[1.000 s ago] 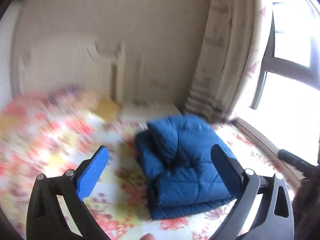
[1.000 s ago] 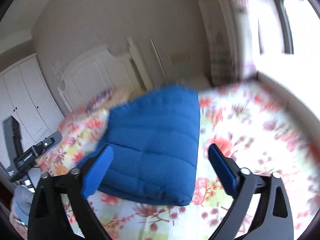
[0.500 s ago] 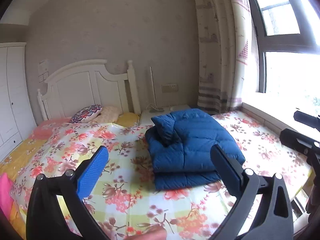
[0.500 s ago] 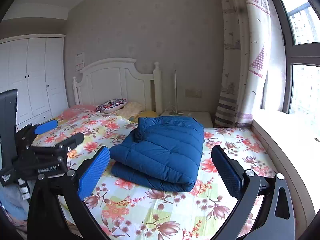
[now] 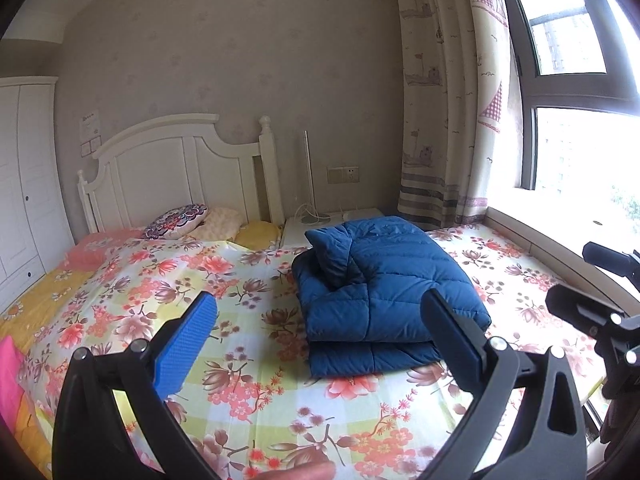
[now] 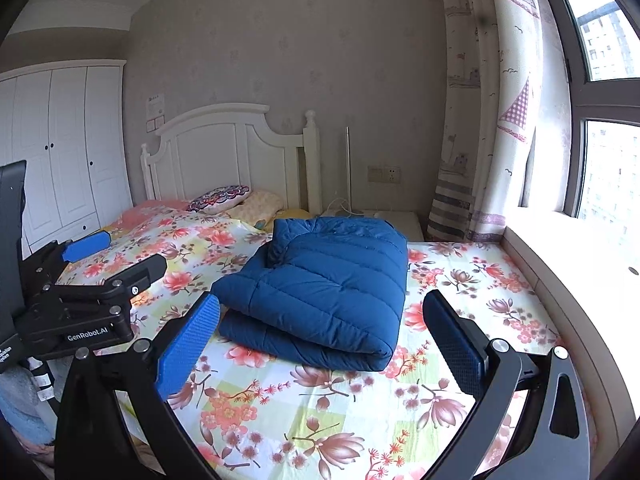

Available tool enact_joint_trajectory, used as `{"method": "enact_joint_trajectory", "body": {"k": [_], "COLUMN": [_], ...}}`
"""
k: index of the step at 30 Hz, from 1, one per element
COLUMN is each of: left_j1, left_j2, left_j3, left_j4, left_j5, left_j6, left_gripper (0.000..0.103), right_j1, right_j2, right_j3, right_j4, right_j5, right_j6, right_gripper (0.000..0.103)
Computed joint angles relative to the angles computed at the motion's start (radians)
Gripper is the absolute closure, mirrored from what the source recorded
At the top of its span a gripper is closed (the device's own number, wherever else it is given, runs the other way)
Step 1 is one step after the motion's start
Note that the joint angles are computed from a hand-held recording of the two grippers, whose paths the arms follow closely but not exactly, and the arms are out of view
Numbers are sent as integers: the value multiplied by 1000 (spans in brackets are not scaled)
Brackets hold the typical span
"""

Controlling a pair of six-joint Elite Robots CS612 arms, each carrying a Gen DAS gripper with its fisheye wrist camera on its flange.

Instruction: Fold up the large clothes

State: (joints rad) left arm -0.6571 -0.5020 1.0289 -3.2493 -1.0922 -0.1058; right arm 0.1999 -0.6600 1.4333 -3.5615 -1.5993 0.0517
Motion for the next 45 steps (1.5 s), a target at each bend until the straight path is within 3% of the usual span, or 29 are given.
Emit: {"method": "enact_joint_trajectory", "body": {"k": [45], "left_j1": [3], "left_j2": [-8], "left_j3": [15], "left_j4": [15], "left_j5": [-17], "left_j6": [-28], "left_gripper": [2], "right_j1": [9], "right_j2": [10], "right_j3": [-11], "right_j4": [21], "right_j5": [-1], "right_j6": [24], "right_gripper": [5]}}
